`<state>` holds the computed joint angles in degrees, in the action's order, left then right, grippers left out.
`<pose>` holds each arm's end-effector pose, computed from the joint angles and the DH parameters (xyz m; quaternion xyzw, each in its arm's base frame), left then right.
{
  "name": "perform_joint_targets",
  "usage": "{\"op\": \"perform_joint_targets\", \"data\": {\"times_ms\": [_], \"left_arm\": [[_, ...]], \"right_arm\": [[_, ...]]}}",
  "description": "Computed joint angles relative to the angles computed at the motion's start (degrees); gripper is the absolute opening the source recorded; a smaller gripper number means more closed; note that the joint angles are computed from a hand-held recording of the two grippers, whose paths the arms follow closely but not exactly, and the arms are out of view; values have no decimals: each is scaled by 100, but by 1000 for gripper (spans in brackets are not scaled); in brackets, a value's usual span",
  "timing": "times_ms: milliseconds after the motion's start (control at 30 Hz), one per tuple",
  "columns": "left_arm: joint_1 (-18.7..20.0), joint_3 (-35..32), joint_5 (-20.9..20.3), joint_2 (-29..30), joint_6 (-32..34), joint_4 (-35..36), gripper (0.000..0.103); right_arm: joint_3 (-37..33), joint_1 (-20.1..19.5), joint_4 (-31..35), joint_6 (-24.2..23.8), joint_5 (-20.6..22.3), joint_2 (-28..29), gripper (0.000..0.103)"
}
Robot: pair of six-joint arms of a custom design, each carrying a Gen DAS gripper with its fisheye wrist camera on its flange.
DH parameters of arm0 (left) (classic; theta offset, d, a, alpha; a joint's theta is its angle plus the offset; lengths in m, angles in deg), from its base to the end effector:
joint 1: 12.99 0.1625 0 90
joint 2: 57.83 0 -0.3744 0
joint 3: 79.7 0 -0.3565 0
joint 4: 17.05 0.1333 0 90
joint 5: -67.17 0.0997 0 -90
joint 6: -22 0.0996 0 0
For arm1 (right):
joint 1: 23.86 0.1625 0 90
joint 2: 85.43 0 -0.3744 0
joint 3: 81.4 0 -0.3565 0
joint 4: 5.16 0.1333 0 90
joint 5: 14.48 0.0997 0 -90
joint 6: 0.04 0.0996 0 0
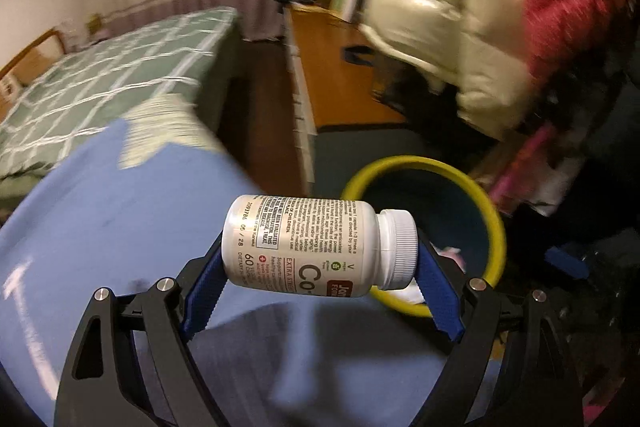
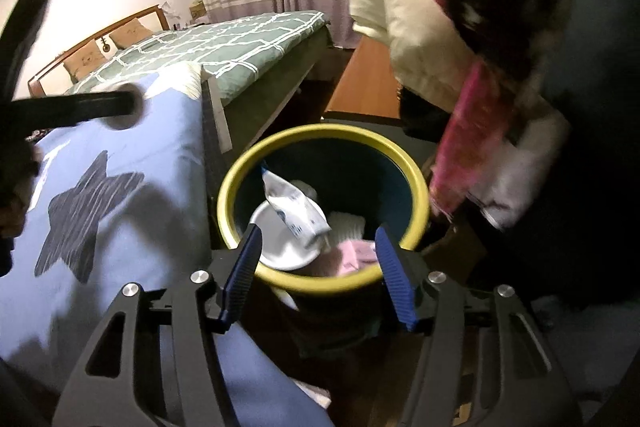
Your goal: Collect trash
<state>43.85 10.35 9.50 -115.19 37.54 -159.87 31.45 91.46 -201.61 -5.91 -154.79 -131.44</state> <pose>-0.1854 -0.6249 0.2405 0.3456 0.8816 -0.2079 0.2452 0.2726 -0.4437 0.1187 0.0902 -0.8590 0.3698 0.3424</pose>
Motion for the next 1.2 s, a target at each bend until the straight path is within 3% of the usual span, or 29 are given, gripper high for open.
{"op": "perform_joint_targets", "data": {"times_ms": [167, 367, 433, 533, 633, 867, 1000, 1200], "left_arm": [[-239, -90, 9, 636, -75, -105, 85], [-227, -565, -10, 1342, -206, 4, 85], [-232, -661, -44, 1444, -221, 13, 93], [-271, -663, -50, 1424, -227, -137, 95], [-337, -390, -66, 1075, -251, -421, 95], [-621, 1319, 348, -786, -160, -1754, 98], [-796, 2366, 1081, -2005, -211, -2320, 98], [-895, 3357, 2313, -3552, -671, -2294, 98]], "right_arm": [[308, -53, -254, -4, -35, -192, 56], [412, -129, -370, 4, -18, -268, 58], [397, -160, -325, 31, 17, -268, 58], [375, -171, -293, 50, 59, -246, 59], [364, -141, -326, 11, 99, -228, 60], [217, 93, -386, -147, 154, -120, 63], [76, 270, -361, -312, 142, -31, 64], [-117, 624, -345, -536, 162, 111, 66]]}}
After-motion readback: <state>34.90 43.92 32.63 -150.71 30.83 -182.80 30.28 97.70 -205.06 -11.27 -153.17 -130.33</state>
